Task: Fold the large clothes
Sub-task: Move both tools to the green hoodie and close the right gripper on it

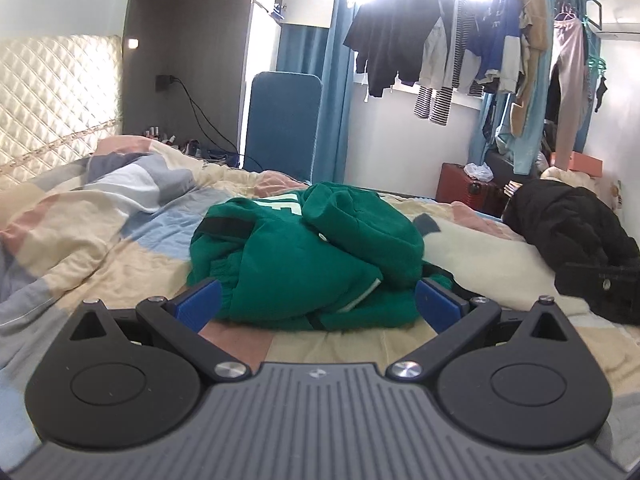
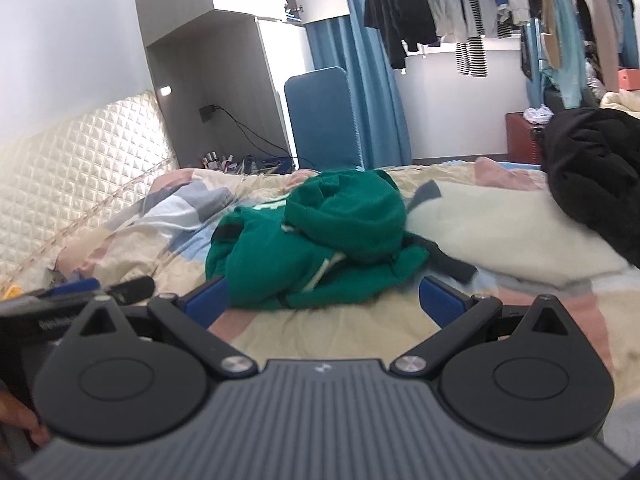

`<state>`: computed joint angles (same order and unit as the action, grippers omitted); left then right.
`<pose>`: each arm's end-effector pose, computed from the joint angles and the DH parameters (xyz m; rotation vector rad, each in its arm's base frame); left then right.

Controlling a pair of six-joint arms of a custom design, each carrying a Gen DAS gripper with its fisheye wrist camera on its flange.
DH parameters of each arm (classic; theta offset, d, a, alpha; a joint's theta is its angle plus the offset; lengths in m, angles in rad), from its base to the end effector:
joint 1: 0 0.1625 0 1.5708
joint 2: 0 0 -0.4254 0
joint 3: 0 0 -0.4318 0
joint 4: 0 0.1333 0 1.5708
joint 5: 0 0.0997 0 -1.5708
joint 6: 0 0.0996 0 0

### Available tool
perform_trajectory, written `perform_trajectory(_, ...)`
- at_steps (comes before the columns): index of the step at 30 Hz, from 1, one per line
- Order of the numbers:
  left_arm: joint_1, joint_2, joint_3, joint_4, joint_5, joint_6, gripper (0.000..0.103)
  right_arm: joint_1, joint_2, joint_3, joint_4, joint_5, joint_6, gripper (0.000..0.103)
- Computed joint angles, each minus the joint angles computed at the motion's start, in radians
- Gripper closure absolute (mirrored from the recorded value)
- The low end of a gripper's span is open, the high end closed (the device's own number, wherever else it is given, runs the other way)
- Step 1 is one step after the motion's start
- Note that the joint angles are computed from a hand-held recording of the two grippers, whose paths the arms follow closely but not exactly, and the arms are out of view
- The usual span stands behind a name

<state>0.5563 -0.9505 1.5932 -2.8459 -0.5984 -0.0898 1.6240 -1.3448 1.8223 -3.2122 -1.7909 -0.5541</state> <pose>-0.4861 -0.5562 0.2635 0.6720 2.2428 -1.2822 0.1437 -0.6008 0.4317 0.5261 -2.2363 1.3978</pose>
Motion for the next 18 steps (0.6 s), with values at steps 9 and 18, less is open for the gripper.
perform_trajectory(9, 0.188, 0.17, -0.124, -0.137, -0.145, 0.163, 0.0, -0.039, 0.286, -0.317, 0.118, -0.001, -0.106, 0.0)
perform_trajectory(18, 0.338, 0.259, -0.195, -0.261, -0.223, 0.246, 0.0, -0.08, 0.636, -0.739, 0.145, 0.085, -0.25, 0.005)
